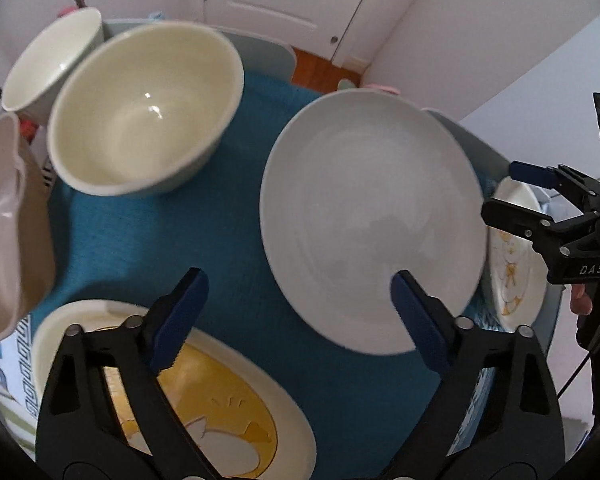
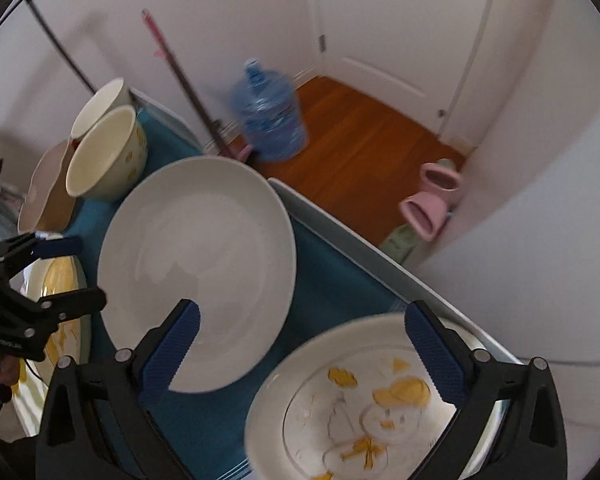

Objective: Organize plates and bowls
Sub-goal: 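Grasp the rim of the plain white plate with the right gripper, then carry the plain white plate onto the bear-print plate with the right gripper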

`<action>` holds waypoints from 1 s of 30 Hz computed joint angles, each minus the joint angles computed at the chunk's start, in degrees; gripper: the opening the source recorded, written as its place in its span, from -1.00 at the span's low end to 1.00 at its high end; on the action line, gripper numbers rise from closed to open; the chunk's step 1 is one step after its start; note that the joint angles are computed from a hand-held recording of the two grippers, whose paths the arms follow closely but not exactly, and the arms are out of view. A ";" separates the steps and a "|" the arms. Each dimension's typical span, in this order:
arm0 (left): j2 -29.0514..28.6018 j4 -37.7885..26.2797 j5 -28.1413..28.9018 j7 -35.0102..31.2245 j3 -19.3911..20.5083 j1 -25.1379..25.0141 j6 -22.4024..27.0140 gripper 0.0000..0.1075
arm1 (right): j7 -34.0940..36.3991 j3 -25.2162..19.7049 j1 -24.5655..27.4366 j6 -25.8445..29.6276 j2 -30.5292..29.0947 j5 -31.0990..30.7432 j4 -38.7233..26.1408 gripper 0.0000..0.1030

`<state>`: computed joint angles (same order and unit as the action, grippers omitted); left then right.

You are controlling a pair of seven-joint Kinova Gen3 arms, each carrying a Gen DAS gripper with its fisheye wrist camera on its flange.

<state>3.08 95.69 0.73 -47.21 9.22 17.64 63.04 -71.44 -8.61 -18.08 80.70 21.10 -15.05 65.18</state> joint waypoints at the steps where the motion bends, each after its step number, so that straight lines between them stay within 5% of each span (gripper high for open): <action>1: 0.36 0.11 0.12 0.11 0.02 0.01 -0.23 0.53 | 0.83 -0.30 0.36 0.85 0.73 -0.64 -0.41 0.64; 5: 1.60 0.20 0.08 0.28 -0.05 0.22 -0.39 0.46 | 3.06 -0.81 0.78 2.70 3.54 -1.99 -1.78 0.31; 14: 2.78 -0.75 -0.96 1.32 0.02 1.32 0.31 -0.41 | 5.71 -1.36 2.16 4.63 6.16 -5.23 -2.62 -0.46; 16: 2.98 -1.00 -1.58 1.59 0.17 1.81 0.45 -0.47 | 6.20 -1.34 2.34 4.48 5.88 -5.49 -2.07 -0.65; 30: 4.34 -4.13 -5.81 5.36 0.46 5.15 3.40 -0.50 | 6.28 -1.03 2.43 1.49 3.74 -5.78 0.60 -0.68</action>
<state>7.42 91.56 -5.08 -41.85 9.69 22.79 66.44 -65.17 -9.64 -15.64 82.19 24.83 -20.82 65.78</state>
